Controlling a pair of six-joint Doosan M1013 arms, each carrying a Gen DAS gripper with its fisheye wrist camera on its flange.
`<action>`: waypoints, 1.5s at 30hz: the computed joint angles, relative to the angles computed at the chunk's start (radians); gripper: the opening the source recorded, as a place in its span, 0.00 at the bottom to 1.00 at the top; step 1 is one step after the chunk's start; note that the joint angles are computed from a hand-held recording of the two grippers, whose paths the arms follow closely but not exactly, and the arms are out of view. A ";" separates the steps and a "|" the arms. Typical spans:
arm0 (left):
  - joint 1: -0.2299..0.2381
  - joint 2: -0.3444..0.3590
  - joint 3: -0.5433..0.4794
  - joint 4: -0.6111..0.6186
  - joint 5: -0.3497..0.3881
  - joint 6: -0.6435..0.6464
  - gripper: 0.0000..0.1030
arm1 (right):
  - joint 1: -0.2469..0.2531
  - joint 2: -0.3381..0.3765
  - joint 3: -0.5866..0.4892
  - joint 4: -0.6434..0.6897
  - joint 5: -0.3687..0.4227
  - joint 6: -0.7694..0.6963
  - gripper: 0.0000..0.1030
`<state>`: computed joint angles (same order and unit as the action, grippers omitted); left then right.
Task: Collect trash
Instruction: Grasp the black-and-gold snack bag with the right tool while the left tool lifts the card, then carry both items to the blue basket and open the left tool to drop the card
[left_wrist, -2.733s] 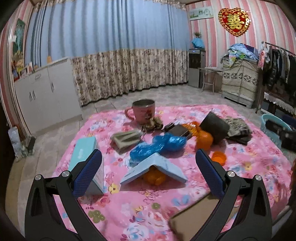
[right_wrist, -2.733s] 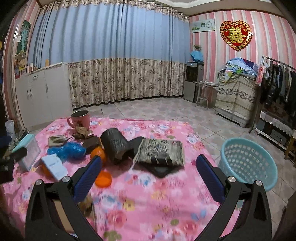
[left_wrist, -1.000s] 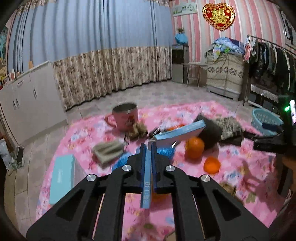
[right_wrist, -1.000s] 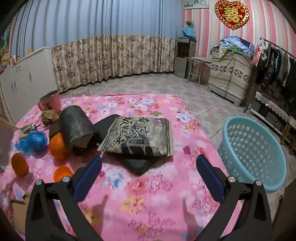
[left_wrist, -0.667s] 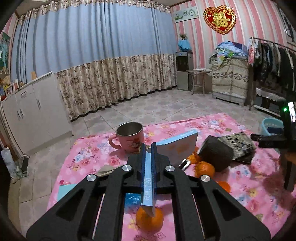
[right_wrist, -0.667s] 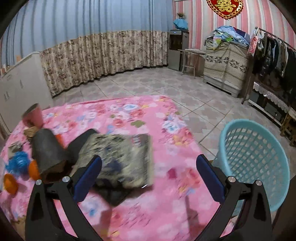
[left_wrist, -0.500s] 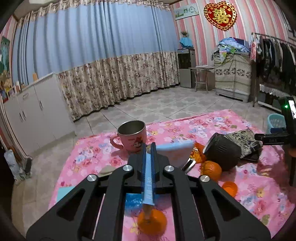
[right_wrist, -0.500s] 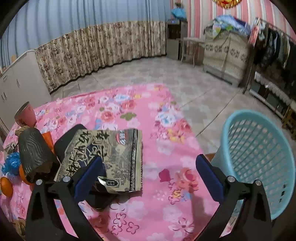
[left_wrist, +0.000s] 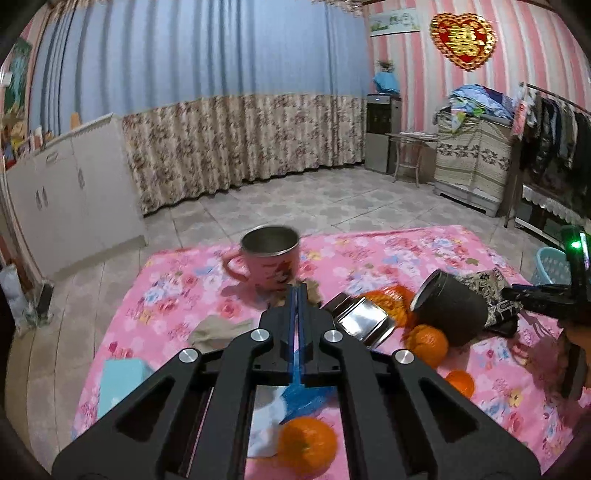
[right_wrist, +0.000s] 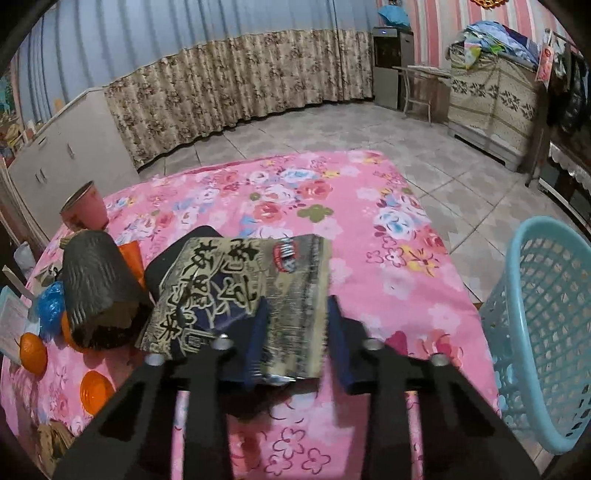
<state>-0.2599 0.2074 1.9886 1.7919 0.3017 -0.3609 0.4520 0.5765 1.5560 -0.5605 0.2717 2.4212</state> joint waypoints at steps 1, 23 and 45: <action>0.005 -0.002 0.005 -0.020 0.001 0.019 0.03 | 0.000 -0.003 0.004 -0.022 -0.004 0.018 0.18; 0.033 0.070 -0.047 -0.403 0.008 0.354 0.64 | 0.006 -0.036 0.048 -0.394 -0.017 0.370 0.13; -0.069 -0.027 -0.031 0.020 0.145 -0.037 0.49 | -0.036 -0.137 0.159 -1.058 -0.078 1.068 0.12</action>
<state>-0.3291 0.1801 1.9572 1.8118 0.4469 -0.3983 0.4157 0.4397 1.7151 -1.6181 0.1934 3.4892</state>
